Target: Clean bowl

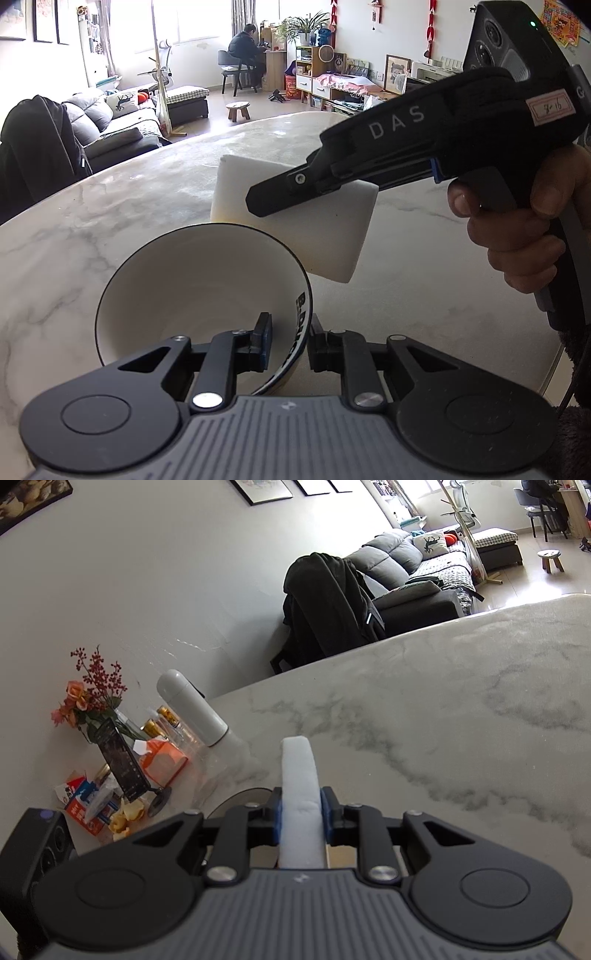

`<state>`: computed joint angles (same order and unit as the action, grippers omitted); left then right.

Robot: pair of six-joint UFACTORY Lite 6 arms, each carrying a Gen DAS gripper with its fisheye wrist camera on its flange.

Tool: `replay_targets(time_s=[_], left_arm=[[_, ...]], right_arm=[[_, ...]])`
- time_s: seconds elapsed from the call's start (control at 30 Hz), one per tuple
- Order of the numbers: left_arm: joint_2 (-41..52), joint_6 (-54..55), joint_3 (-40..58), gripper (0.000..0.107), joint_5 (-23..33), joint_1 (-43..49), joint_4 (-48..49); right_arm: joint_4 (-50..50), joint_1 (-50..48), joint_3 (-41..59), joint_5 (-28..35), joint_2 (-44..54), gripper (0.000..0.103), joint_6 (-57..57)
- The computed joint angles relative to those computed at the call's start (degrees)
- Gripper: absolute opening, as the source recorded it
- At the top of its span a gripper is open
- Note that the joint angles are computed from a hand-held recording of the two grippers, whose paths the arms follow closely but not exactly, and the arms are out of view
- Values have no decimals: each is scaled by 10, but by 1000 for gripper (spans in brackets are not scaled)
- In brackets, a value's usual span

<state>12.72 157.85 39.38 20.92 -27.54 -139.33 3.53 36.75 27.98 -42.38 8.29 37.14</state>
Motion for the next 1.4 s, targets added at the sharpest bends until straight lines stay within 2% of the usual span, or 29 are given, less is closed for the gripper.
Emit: replay_targets(time_s=[0.3,0.7,1.1,1.4], left_arm=[[0,12,4,20,-8,-8,-18],[0,17,3,20,-8,-11,-28],[-2,28,2,20,-11,-19,-44],[3,31,5,20,-11,-21,-48]], right_arm=[[-31,-11,6,-13,41,23,39],[10,4,-15,-7,-16,23,0],[-27,-11,0,-24,39,23,42],[-3,-1,-8,-13,-1,23,12]])
